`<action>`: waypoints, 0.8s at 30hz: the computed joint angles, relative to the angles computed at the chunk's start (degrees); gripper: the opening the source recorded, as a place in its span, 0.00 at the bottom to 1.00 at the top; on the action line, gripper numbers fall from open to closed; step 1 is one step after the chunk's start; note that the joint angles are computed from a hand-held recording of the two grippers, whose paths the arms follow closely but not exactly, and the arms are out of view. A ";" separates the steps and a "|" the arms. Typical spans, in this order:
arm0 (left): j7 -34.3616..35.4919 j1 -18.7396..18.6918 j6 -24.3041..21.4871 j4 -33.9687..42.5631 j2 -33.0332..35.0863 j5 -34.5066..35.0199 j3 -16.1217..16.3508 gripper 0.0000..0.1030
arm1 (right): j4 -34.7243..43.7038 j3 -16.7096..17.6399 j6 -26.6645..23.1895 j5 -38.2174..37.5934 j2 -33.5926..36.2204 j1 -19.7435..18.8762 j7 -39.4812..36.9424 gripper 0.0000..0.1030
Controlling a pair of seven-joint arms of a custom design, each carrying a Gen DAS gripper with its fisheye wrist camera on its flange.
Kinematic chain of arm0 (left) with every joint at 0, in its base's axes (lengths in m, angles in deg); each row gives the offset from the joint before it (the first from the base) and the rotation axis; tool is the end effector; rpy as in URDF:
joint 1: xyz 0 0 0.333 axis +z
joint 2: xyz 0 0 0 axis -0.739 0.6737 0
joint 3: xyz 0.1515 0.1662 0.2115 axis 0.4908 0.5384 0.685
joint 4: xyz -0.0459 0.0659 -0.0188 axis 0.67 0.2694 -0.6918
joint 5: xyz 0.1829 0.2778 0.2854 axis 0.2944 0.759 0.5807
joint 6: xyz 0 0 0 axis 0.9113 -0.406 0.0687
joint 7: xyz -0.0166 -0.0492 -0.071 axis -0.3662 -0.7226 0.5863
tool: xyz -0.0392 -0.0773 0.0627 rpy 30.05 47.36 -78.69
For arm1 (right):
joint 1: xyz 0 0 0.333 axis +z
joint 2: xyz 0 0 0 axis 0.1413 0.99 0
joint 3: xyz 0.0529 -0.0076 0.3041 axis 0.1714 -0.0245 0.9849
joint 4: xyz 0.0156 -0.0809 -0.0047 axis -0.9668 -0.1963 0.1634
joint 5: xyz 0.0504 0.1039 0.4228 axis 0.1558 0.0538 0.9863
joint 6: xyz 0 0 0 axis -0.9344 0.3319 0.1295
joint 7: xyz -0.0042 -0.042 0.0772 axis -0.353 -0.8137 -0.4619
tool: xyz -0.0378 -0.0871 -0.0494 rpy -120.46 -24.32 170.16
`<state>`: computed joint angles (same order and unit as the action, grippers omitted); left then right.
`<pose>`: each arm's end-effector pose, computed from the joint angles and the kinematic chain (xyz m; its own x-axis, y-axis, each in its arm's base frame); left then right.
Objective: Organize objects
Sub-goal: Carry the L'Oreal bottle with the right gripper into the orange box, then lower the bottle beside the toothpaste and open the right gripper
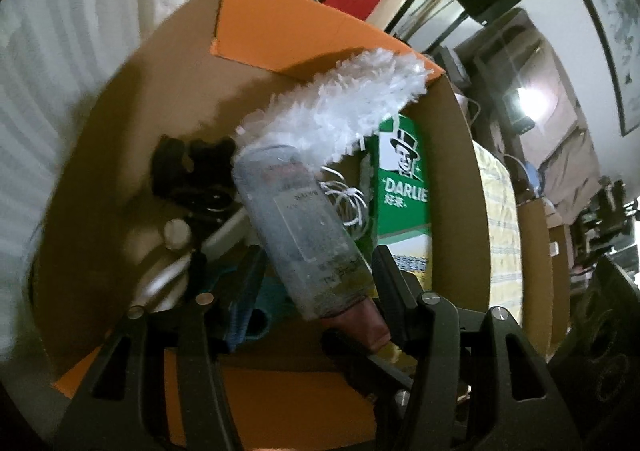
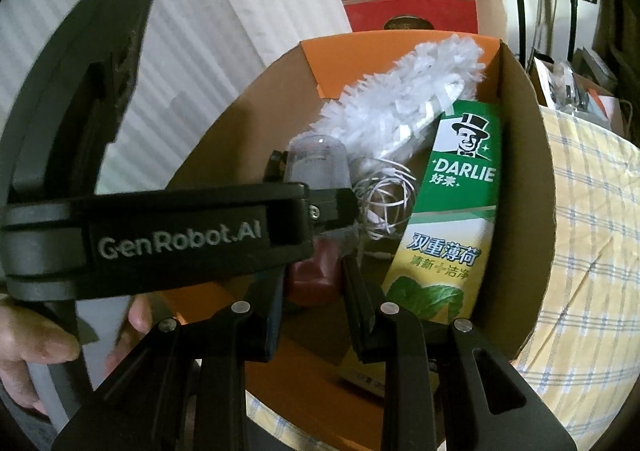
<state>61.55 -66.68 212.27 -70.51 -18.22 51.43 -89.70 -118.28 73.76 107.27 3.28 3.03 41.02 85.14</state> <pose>0.6309 -0.4294 0.3947 -0.3344 -0.8643 0.3758 -0.9209 0.2148 -0.3254 0.5327 0.4156 0.3870 -0.0046 -0.9450 -0.3271 -0.8198 0.1909 -0.5400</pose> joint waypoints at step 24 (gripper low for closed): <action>3.60 1.69 15.90 -19.34 -15.45 2.49 0.01 0.85 | -5.17 4.22 -15.04 -21.50 -10.80 -0.95 17.22 0.79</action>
<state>65.15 -64.99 228.17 -89.85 -33.68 53.92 -89.69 -123.45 77.97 92.22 -18.22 -7.77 40.07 102.36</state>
